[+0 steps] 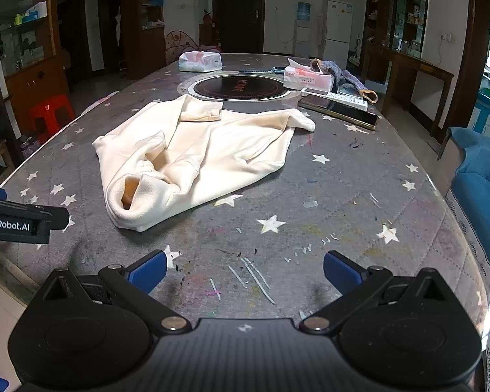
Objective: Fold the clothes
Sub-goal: 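Move both tools toward the crumpled cream shirt, then grasp an edge of the cream shirt with the right tool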
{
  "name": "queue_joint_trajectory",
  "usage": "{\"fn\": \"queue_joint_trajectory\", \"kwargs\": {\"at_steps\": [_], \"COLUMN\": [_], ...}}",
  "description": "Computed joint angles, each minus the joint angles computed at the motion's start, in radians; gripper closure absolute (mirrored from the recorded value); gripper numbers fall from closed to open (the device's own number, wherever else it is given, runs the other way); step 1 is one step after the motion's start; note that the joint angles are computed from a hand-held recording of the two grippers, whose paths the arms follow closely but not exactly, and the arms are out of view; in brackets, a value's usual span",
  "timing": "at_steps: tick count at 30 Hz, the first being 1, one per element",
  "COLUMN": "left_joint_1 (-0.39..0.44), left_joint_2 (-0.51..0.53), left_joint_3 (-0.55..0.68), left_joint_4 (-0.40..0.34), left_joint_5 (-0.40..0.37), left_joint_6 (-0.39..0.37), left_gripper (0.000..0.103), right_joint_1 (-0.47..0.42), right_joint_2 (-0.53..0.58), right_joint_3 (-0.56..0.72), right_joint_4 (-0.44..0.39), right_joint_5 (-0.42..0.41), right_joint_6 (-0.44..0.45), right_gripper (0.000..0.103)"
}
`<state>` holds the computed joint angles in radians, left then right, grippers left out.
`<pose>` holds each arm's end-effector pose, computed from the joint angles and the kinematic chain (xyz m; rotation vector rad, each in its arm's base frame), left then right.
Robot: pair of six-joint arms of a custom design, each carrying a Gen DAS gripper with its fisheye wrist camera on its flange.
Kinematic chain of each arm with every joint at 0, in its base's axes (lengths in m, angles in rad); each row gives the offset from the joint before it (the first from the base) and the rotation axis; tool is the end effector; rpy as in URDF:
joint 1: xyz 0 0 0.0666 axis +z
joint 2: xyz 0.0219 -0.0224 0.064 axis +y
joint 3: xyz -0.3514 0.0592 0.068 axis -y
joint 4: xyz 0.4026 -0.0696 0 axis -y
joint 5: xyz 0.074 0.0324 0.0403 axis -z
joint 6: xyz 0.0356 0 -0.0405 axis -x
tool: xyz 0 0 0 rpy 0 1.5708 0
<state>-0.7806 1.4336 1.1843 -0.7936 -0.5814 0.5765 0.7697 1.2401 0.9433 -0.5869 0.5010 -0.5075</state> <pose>0.3570 -0.3266 0.2989 0.0509 2.3821 0.1503 0.3164 0.2823 0.2858 -0.0922 2.3142 0.0180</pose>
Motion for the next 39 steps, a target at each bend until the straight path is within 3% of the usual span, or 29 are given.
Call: {"fn": "queue_joint_trajectory", "kwargs": {"at_steps": [27,39], "left_joint_1": [0.036,0.088], "left_joint_2": [0.019,0.078], "left_joint_3": [0.042,0.128], "left_joint_4": [0.012,0.066], "left_joint_5": [0.016,0.027], "left_joint_6": [-0.036,-0.135], "left_gripper": [0.000,0.000], "right_joint_1": [-0.023,-0.101], "right_joint_2": [0.027,0.069], "right_joint_3": [0.043,0.108], "right_joint_4": [0.020,0.066], "right_joint_5": [-0.008,-0.062], "right_joint_6": [0.063,0.162], "right_gripper": [0.000,0.005]}}
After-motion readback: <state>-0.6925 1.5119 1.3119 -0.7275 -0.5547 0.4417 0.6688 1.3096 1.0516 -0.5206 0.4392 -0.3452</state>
